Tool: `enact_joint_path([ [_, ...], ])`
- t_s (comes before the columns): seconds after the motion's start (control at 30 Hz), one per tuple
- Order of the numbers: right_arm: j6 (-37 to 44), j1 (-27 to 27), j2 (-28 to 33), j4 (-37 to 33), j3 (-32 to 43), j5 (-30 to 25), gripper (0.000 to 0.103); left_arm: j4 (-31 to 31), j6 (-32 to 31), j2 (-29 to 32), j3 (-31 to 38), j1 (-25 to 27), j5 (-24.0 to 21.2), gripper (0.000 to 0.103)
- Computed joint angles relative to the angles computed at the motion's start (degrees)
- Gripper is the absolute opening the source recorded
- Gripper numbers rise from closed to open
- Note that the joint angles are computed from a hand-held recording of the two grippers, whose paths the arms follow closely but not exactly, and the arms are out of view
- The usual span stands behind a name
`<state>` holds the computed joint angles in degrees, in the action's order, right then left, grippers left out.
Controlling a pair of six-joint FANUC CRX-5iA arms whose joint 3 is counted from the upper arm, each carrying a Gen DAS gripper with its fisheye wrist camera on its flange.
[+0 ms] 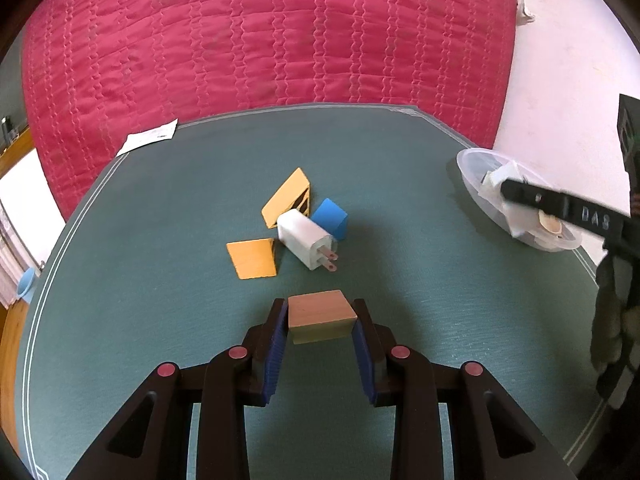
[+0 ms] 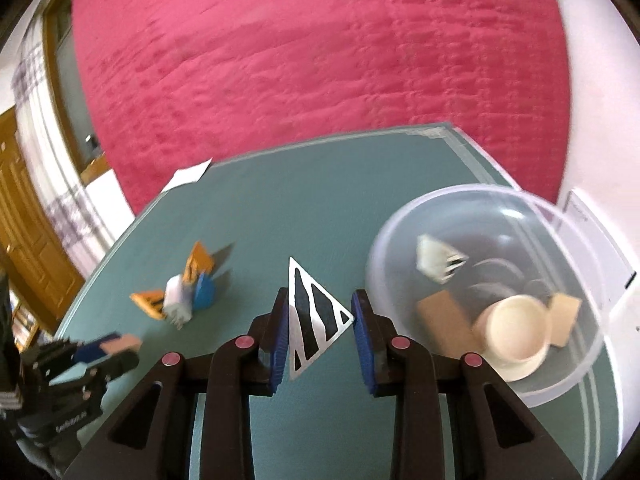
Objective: Organize rigid objects
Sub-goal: 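Carry the striped block into the bowl and open the right tool while the left holds its block, then lower the light brown block into the clear bowl and open the left tool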
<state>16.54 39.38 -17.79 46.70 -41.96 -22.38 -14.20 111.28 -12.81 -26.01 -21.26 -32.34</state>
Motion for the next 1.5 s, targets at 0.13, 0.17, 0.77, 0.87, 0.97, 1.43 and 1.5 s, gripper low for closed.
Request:
enact_joint_path([
  [0.13,-3.4,-2.9,-0.6,2.7,-0.4,0.1,0.031,-0.1,0.1,0.2,0.1,-0.3,0.1,0.033],
  [0.17,-4.7,-3.6,-0.6,4.1,-0.7,0.1,0.031,-0.1,0.2,0.2,0.1,-0.4,0.0,0.033],
  [0.77,-17.2,-12.5,-2.0,11.6,-4.0,-1.0,0.051,-1.5,0.2,2.7,3.9,-3.8,-0.2,0.033],
  [0.87,-19.1,-13.0,-3.6,12.6,-5.6,-2.1,0.051,-1.8,-0.1,4.0,5.6,-4.9,-0.3,0.033],
  [0.97,-20.8,-13.7,-5.0,14.0,-6.8,-2.4,0.051,-1.2,-1.3,6.2,7.7,-5.6,-0.1,0.033],
  [1.43,-26.0,-15.7,-7.4,19.5,-9.3,-1.0,0.051,6.9,-12.1,16.5,17.1,-8.0,2.5,0.033],
  [1.5,-26.6,-16.1,-7.6,19.7,-9.4,-1.0,0.051,8.1,-13.6,18.0,18.5,-8.4,2.9,0.033],
])
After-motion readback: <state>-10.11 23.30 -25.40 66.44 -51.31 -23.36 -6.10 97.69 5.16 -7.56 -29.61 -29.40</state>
